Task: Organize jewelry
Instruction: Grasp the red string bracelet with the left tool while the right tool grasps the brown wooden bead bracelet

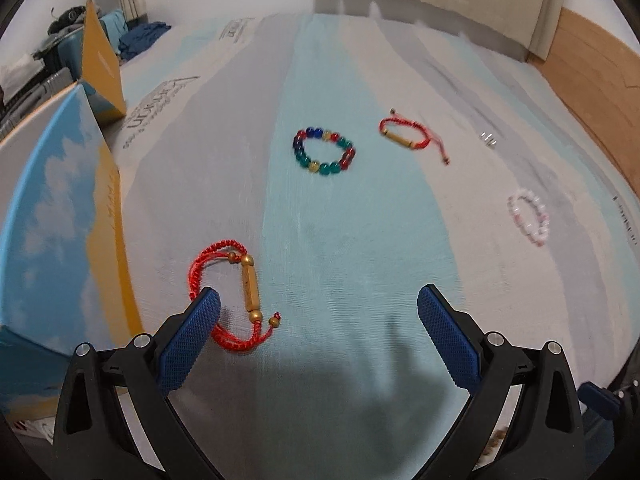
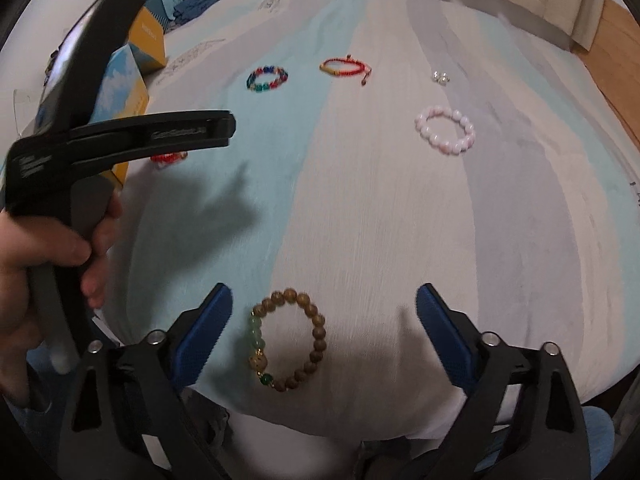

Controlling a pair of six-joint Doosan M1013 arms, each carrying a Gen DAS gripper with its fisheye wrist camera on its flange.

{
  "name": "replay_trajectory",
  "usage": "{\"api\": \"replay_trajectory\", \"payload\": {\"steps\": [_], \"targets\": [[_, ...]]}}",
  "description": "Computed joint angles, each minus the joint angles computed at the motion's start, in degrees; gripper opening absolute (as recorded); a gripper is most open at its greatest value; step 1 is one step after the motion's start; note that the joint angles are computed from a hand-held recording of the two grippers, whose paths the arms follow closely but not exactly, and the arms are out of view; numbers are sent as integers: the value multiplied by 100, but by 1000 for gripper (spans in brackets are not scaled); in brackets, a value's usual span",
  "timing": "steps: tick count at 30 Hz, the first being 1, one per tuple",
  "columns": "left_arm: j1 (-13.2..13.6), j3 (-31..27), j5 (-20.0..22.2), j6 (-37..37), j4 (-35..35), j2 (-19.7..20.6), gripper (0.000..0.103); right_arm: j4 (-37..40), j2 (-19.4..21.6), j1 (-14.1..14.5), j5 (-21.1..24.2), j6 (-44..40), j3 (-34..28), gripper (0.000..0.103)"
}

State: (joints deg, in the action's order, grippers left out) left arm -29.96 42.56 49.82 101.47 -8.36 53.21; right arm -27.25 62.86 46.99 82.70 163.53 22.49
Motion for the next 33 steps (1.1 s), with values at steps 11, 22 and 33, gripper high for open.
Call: {"api": "replay_trajectory", "payload": {"steps": [11,22,33], "targets": [[5,-304,213,20,56,276,81,365,189,-22,100,-128,-152,51],[29,-347,348,-56,83,288,48,263,248,-3,292,-105,-240,13],[76,-383,585,-7,-39,281,6,234,183,3,207,14,-148,10]]}}
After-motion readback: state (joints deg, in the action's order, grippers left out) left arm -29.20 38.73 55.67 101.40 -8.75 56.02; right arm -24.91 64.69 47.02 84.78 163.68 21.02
